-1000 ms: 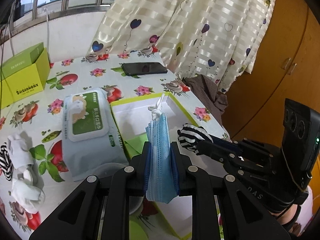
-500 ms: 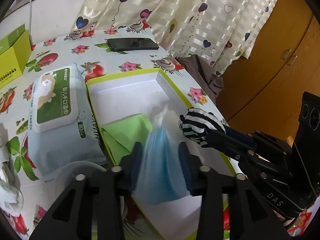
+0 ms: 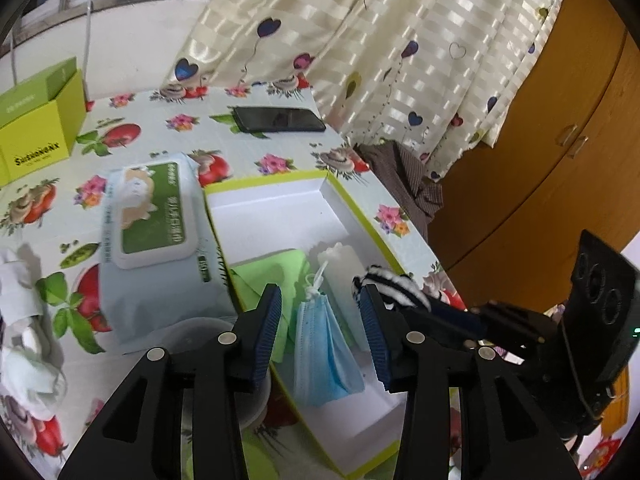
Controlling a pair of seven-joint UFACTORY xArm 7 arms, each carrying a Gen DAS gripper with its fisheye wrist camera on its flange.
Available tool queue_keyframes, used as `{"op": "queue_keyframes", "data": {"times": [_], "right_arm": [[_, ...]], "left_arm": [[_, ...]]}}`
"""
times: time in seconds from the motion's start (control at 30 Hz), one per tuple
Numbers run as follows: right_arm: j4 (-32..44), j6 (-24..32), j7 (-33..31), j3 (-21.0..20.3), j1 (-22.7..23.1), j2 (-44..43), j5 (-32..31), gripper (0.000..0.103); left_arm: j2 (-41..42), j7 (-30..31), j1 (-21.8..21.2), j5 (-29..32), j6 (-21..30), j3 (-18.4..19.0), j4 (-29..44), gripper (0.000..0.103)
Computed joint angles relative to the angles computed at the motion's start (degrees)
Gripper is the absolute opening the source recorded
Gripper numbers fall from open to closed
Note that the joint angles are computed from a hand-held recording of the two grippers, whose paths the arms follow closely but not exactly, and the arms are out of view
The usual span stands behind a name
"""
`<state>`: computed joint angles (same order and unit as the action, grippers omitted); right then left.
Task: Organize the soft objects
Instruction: 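Lower the mask and sock into the tray and open both tools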
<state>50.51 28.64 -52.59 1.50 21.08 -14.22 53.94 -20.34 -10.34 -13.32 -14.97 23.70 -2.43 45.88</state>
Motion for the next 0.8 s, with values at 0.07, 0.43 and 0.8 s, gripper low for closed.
{"op": "queue_keyframes", "data": {"times": [0.07,0.43,0.8], "right_arm": [[-0.2,0.2,0.5,0.4,0.0,-0.1,-0.8,0.011],[-1.7,-0.7,6.4,1.6,0.3,-0.9,-7.7,0.050],[-5.4,-2.6,11.9,0.4,2.4,-6.9,-11.8,0.052]], "left_arm": [[-1.5,-0.5,0.4,0.6,-0.2,-0.3,-0.8,0.042],[-6.8,-1.5,0.5,2.5,-0.3,-0.1,-4.0,0.042],[-16.1,-4.7,2.1,5.7,0.2,-1.4,-10.7,0.042]]}}
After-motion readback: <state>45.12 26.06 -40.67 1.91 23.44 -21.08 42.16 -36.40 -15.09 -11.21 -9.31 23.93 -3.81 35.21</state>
